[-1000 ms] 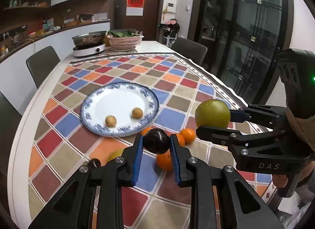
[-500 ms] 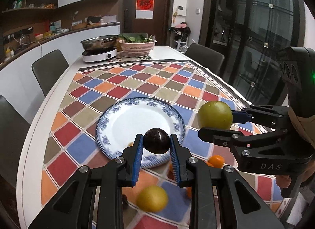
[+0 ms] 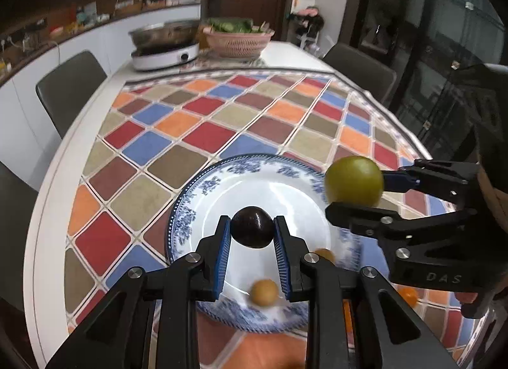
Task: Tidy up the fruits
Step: 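Carry the plum and pomelo over the plate and release them onto it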
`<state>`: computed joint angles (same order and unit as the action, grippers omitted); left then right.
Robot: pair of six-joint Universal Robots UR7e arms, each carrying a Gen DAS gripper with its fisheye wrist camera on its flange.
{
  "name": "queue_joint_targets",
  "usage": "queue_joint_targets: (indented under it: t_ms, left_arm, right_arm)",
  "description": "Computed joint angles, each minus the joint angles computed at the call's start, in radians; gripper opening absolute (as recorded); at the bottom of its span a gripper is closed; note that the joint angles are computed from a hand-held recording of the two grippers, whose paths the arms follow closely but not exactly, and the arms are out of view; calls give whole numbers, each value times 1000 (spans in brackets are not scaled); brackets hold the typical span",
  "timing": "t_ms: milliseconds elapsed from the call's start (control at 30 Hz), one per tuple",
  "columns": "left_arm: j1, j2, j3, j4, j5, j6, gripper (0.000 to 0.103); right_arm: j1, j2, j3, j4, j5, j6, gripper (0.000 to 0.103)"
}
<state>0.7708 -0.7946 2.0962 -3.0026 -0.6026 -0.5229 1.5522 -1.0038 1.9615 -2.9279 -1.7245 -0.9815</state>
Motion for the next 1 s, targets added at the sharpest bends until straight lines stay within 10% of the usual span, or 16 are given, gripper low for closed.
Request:
queue_joint_targets:
  t_ms: [500,1000]
  left_arm:
    - [149,25,-135,176,-93,-31,27]
    - [33,-40,-40,183,-1,-114,44]
  right_arm:
    - [15,191,-184,51,-144,51,51]
    - [20,98,-93,-16,-80,33,57]
